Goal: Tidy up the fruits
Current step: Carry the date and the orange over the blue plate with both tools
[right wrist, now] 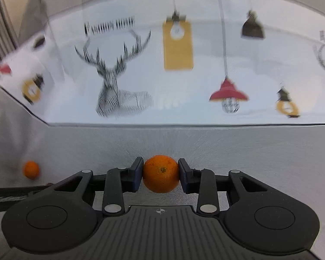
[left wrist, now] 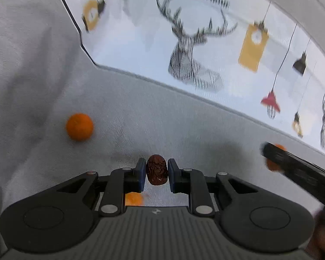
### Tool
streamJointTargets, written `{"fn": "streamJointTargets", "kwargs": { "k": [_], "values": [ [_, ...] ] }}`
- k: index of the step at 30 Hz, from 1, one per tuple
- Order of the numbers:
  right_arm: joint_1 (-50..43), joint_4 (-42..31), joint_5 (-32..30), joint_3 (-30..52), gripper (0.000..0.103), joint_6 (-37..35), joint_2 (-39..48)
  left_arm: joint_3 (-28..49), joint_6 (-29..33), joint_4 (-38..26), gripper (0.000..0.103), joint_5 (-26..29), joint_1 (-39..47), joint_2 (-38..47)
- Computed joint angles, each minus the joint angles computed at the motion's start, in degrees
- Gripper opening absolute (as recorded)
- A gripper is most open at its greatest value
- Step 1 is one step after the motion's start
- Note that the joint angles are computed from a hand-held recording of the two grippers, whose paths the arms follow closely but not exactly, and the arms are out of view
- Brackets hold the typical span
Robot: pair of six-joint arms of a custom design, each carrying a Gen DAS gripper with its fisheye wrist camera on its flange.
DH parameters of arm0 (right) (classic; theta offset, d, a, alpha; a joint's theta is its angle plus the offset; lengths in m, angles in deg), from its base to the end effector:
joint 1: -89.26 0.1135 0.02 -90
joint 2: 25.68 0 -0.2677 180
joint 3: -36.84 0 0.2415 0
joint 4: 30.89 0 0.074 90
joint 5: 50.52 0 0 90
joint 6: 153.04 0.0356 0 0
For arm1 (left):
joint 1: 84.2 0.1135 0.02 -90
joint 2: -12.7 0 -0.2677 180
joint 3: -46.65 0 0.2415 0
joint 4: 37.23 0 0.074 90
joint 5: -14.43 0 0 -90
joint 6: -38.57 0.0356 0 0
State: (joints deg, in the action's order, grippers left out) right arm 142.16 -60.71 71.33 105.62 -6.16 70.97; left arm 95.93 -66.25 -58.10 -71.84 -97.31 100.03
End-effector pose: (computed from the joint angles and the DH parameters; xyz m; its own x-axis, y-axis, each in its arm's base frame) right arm 0.2081 0.2441 0.1784 -0.7035 0.2492 -0.6656 0.1498 0.9675 0.2040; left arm 0.2471 -0.0599 0.1383 -0.8726 -0.0588 -0.4848 0.0371 0.9819 -0.1859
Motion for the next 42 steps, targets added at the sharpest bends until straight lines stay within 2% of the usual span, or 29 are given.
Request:
{"fn": "streamJointTargets", "kwargs": {
  "k": [2,5,7,9,13,16,19,21,24,25,28,32,42],
  "values": [
    [3.7,-4.6,3.4,0.2,0.036,2.4,-5.4,-0.7,-0.1,-1.4,0.023,-0.1,0.3,-3.3],
    [11.2,-15.6,9.7,3.0,0.036,8.3,-10.5,0.1,-0.7,-7.9,0.023,2.2,0.6,-8.3],
    [16.6,-22.7,13.3,4.5,0.036,14.7,-12.6,-0.9,0.6,-11.3,0.023,2.4,-0.2,-14.4],
    [22.2,-29.9,16.2,5.3,0.036,24.1,-14.1,-2.6,2.0,-15.1,0.023,1.7,-1.9,-21.2],
    [30.9,-38.5,18.9,4.6,0.036,39.1,-13.8,-6.3,0.6,-22.0,0.023,3.6,-3.0,-32.3],
    [33.6,-39.0,16.2,2.1,0.036,44.8,-11.6,-11.5,-1.3,-22.8,0.023,2.4,-7.2,-38.3],
    [33.9,-37.3,12.9,0.0,0.036,45.4,-11.9,-14.9,-2.5,-21.6,0.023,-1.6,-12.1,-37.2],
    [33.7,-39.0,12.6,0.2,0.036,45.1,-11.2,-14.9,-1.6,-20.2,0.023,-1.8,-12.5,-36.7],
    [33.2,-39.0,12.1,-1.3,0.036,45.4,-12.3,-15.1,-0.2,-17.6,0.023,-6.1,-16.0,-35.2],
    [33.0,-38.8,11.9,-1.7,0.036,45.4,-12.8,-15.2,-0.2,-16.9,0.023,-5.4,-15.7,-33.8],
    [32.2,-38.8,11.7,-2.6,0.036,44.9,-13.7,-15.6,-0.8,-15.3,0.023,2.3,-11.0,-29.6],
    [32.2,-39.1,11.9,-3.3,0.036,44.7,-14.4,-15.5,-1.3,-14.3,0.023,0.5,-12.7,-29.9],
    [30.8,-37.6,10.2,-6.7,0.036,44.1,-15.6,-15.5,-2.3,-9.9,0.023,1.5,-13.6,-24.7]
  ]
}}
